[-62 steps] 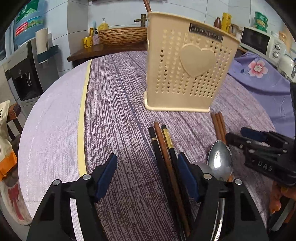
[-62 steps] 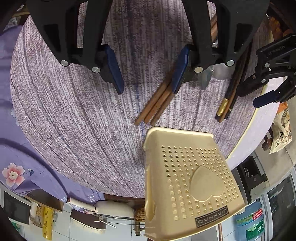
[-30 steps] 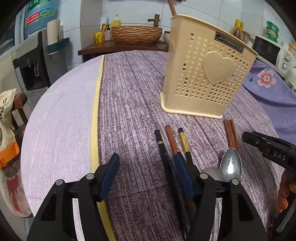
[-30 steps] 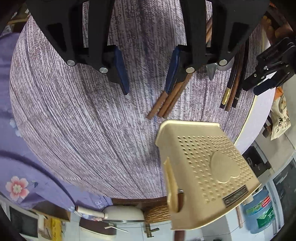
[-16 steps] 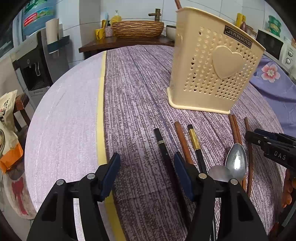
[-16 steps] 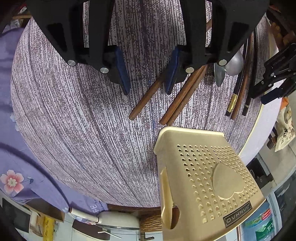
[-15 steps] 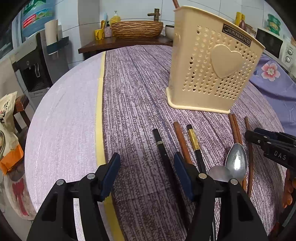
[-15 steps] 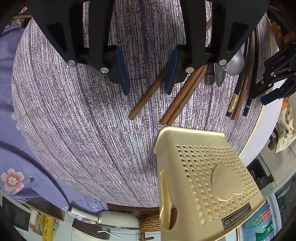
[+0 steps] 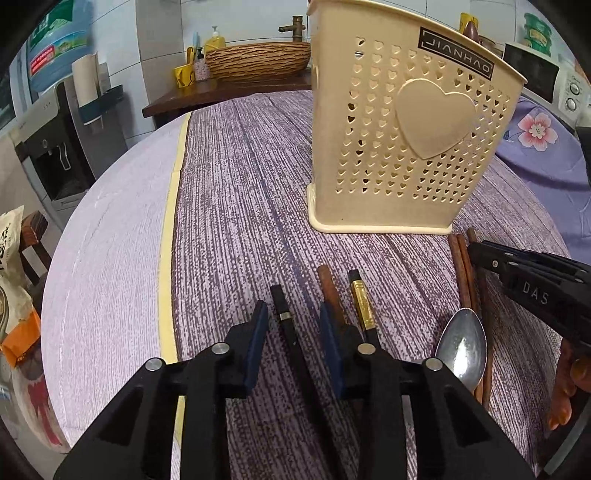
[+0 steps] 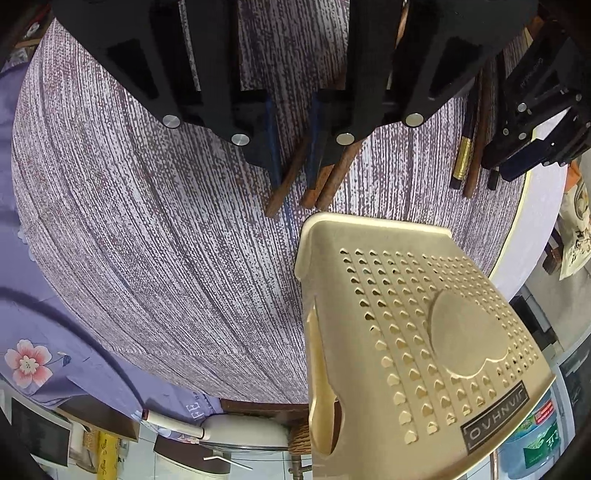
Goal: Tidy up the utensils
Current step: 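Grasp a chopstick with the left tool while the right tool grasps another chopstick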
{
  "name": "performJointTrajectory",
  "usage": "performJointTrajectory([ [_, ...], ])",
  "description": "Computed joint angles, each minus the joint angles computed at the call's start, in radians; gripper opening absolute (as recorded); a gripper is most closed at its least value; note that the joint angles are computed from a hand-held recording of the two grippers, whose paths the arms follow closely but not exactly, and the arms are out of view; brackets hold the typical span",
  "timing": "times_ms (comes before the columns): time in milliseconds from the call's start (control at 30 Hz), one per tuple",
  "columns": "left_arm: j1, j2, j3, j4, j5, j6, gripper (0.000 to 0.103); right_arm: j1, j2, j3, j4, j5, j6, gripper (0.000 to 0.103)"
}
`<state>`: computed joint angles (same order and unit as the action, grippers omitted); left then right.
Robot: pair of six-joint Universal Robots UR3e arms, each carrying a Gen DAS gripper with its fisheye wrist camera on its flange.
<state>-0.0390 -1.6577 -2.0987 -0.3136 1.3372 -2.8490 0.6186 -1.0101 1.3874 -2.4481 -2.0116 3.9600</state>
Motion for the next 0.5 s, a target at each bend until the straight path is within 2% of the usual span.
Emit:
performJointTrajectory([
  [133,-0.006,-0.009,0.007,0.008,0.003,-0.011,0.011,-0.001,-0.007,0.023,-0.032,0.002,0.009,0.013],
  [233,0.009,-0.007,0.009,-0.005,-0.021,-0.013,0.010,-0.014,-0.027,0.073,-0.089,0.023,0.019,0.013],
  [500,0.061,0.017,-0.004,-0.010,-0.129,-0.028,0.009,-0.065,-0.139,0.306,-0.360,0.105,0.034,0.012],
])
